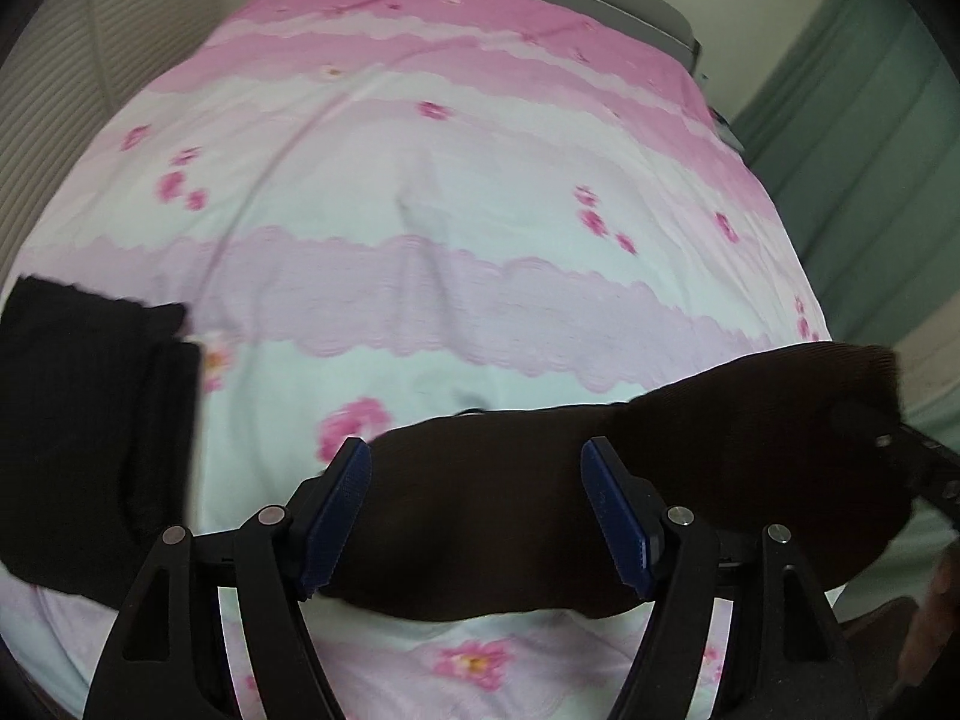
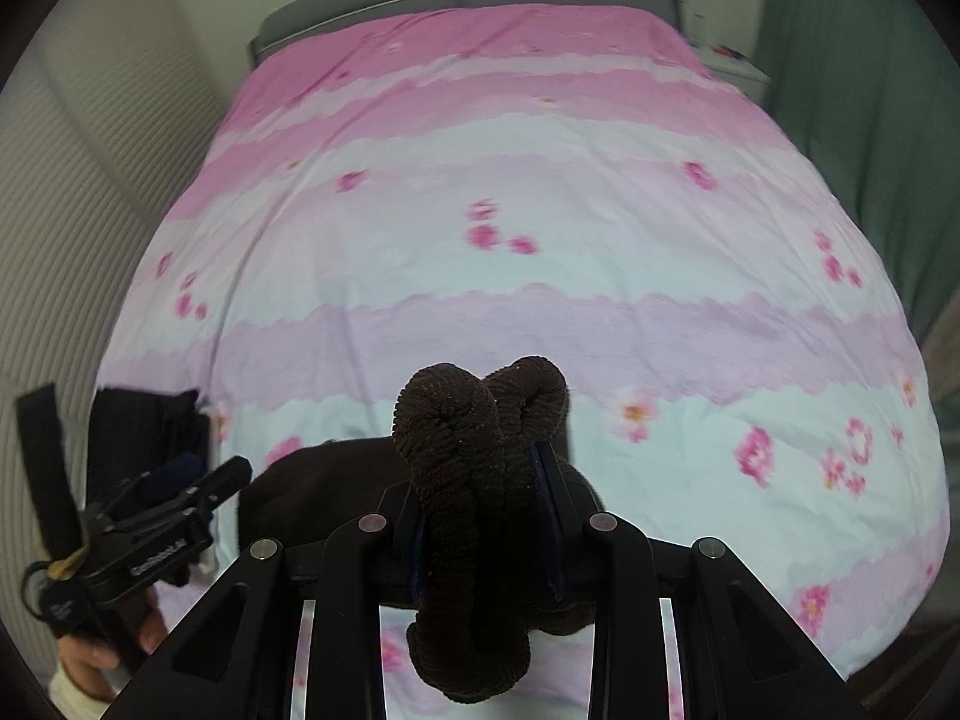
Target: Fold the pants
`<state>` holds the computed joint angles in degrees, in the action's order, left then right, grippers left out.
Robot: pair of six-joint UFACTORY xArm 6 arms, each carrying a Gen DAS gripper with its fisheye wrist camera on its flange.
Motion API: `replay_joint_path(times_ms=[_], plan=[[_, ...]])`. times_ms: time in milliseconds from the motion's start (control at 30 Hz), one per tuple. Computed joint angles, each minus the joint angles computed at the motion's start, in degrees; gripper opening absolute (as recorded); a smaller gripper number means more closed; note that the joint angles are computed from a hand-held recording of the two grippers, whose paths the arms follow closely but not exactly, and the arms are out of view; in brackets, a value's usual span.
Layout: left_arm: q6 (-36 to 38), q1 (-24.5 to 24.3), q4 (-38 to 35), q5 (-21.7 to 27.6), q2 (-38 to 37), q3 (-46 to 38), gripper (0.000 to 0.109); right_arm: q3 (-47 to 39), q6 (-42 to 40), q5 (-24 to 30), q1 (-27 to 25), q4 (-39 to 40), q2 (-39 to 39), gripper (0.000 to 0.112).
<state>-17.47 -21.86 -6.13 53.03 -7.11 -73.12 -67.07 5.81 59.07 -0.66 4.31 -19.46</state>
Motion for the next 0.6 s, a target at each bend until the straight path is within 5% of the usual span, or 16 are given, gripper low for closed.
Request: replay_joint_path(times_ms=[600], plan=[[-0.8, 12.5, 4.8, 4.0, -17.4, 17.2, 0.072, -7.4, 6.9, 2.5, 23.1, -8.9, 17.1, 0.03]])
